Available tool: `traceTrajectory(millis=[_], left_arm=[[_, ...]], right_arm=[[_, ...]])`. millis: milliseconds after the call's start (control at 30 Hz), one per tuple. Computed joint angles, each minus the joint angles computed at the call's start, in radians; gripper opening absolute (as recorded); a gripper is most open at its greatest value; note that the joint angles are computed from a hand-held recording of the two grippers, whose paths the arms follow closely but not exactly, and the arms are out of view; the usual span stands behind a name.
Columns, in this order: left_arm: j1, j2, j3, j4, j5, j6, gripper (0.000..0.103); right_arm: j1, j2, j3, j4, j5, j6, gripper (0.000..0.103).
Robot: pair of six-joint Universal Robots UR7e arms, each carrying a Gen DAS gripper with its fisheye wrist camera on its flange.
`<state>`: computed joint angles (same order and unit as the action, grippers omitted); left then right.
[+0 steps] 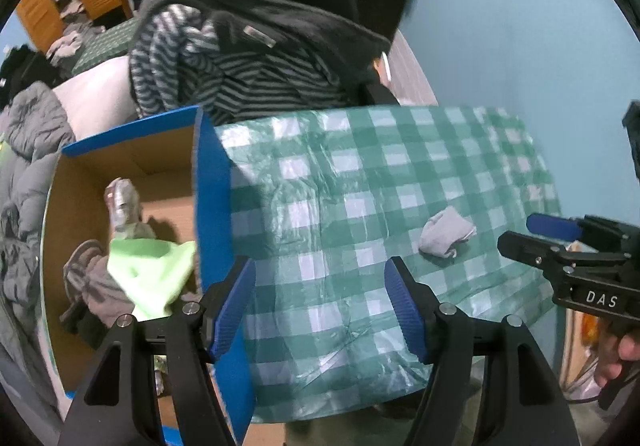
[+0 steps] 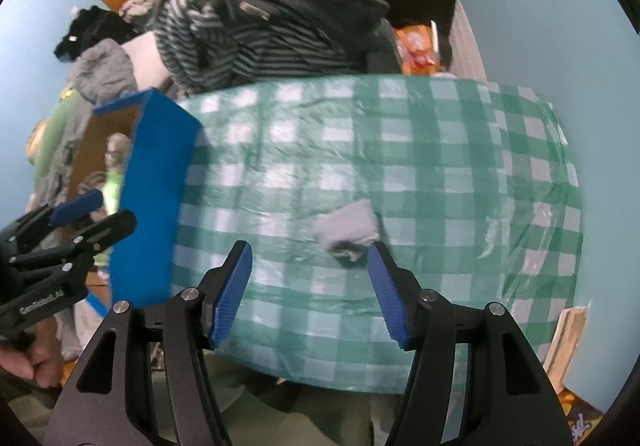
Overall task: Organize soft objects
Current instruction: 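Move the right tool from the box to the small grey sock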
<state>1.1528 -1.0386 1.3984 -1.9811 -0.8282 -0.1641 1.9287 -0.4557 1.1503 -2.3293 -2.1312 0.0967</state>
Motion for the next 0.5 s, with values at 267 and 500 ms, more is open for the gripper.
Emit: traceTrajectory(millis=[267,500], left_arm=[[0.011,0.063,-0.020,0.020,0.011,0.026,0.068],[0.030,0.110,-0.040,0.033,0.029,0.018,0.068]], right_arm=[[-0.036,0.047,-0.043,0.058,-0.016,-0.020,0.060],[-0.061,0.104,-0.099,0.093,-0.038,-0.059,0.060]])
